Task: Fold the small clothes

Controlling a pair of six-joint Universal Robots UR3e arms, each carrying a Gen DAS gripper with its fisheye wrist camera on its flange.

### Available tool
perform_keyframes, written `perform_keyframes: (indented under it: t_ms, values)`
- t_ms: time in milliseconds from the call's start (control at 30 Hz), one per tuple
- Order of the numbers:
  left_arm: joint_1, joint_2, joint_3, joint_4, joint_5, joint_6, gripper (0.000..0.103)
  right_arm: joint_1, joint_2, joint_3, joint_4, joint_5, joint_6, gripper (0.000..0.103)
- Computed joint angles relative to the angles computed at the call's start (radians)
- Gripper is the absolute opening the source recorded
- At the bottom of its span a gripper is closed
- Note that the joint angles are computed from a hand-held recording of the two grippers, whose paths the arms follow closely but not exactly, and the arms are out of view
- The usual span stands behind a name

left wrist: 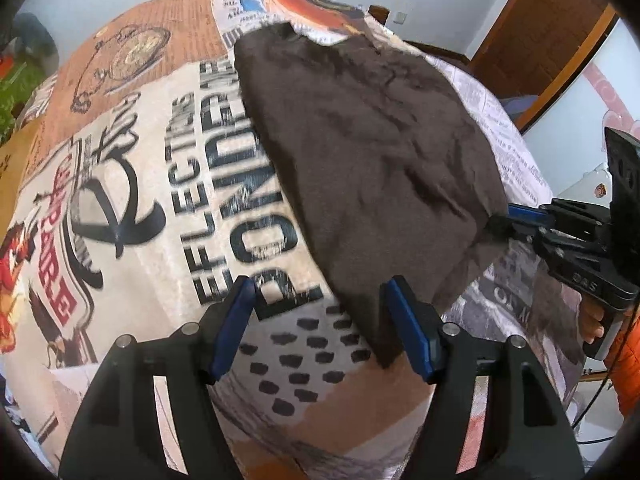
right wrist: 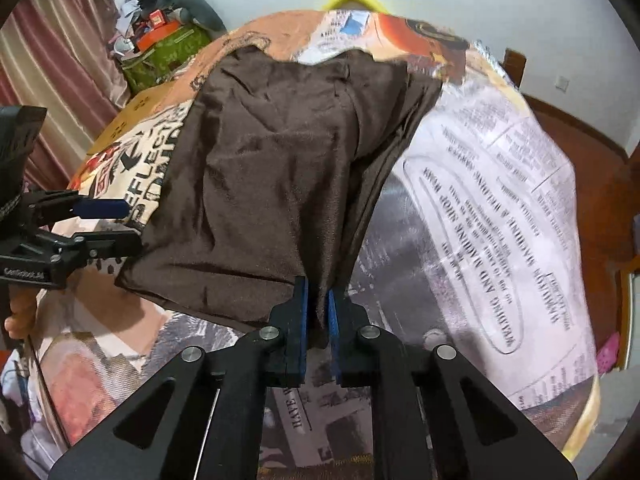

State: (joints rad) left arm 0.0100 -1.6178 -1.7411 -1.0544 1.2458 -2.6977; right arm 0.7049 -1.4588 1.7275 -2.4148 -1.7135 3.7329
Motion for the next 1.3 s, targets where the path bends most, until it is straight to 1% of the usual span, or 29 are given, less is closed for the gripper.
perform_keyframes:
  t_ms: [33,100,167,200,300,433,533,633,700,733,767,800,833,867,900,933,967,1000,1067,1233,1300]
  values:
    - [0.002,-0.007,0.014,-0.001,-0.003,0.001,0.068,-0.005,-0.013,0.000,-0.003,0.000,-0.003,0.023]
    - [-0.001,-0.035,0.061,0.003,-0.010,-0.013,0.068,-0.013,-0.039,0.003,-0.025,-0.026,0.005,0.047]
    - [-0.001,-0.069,0.113,0.001,-0.018,-0.028,0.068,-0.035,-0.059,0.013,-0.055,-0.026,0.002,0.054]
    - [-0.002,-0.087,0.136,0.001,-0.022,-0.035,0.068,-0.059,-0.067,0.013,-0.065,-0.010,0.003,0.057]
    - [-0.010,-0.179,0.248,-0.012,-0.035,-0.066,0.068,-0.132,-0.045,0.002,-0.078,0.062,0.003,0.062]
    - [-0.022,-0.291,0.372,-0.039,-0.036,-0.102,0.068,-0.173,0.038,-0.057,-0.046,0.100,0.005,0.062]
    - [-0.023,-0.373,0.463,-0.070,-0.064,-0.122,0.068,-0.224,0.072,-0.055,-0.076,0.168,0.022,0.062]
    - [-0.023,-0.436,0.533,-0.094,-0.090,-0.132,0.068,-0.239,0.102,-0.077,-0.092,0.182,0.021,0.063]
    - [-0.028,-0.459,0.553,-0.083,-0.099,-0.134,0.068,-0.241,0.137,-0.107,-0.091,0.193,0.003,0.064]
    - [-0.031,-0.463,0.550,-0.065,-0.102,-0.132,0.062,-0.238,0.153,-0.124,-0.089,0.190,-0.001,0.064]
    - [-0.034,-0.464,0.545,-0.048,-0.107,-0.132,0.051,-0.232,0.166,-0.141,-0.084,0.184,-0.003,0.063]
    - [-0.037,-0.471,0.553,-0.047,-0.110,-0.133,0.045,-0.229,0.181,-0.155,-0.082,0.183,-0.009,0.061]
    - [-0.041,-0.484,0.564,-0.050,-0.117,-0.135,0.033,-0.226,0.194,-0.168,-0.082,0.183,-0.014,0.059]
    - [-0.041,-0.490,0.568,-0.053,-0.123,-0.134,0.026,-0.224,0.204,-0.180,-0.082,0.184,-0.015,0.052]
    - [-0.043,-0.495,0.567,-0.047,-0.126,-0.136,0.024,-0.226,0.209,-0.185,-0.085,0.195,-0.015,0.040]
    - [-0.044,-0.495,0.559,-0.037,-0.127,-0.138,0.020,-0.235,0.216,-0.188,-0.091,0.223,-0.014,0.034]
    - [-0.044,-0.495,0.551,-0.024,-0.129,-0.138,0.018,-0.245,0.222,-0.193,-0.091,0.252,-0.007,0.023]
    - [-0.043,-0.492,0.543,-0.017,-0.133,-0.139,0.017,-0.255,0.223,-0.192,-0.094,0.282,0.002,0.017]
    - [-0.032,-0.479,0.528,-0.015,-0.151,-0.144,0.012,-0.260,0.225,-0.202,-0.084,0.304,0.016,0.016]
    - [0.003,-0.418,0.488,-0.027,-0.168,-0.132,0.011,-0.254,0.208,-0.233,-0.047,0.337,0.033,0.014]
    - [0.020,-0.380,0.469,-0.035,-0.173,-0.121,0.011,-0.235,0.210,-0.274,-0.023,0.326,0.042,0.013]
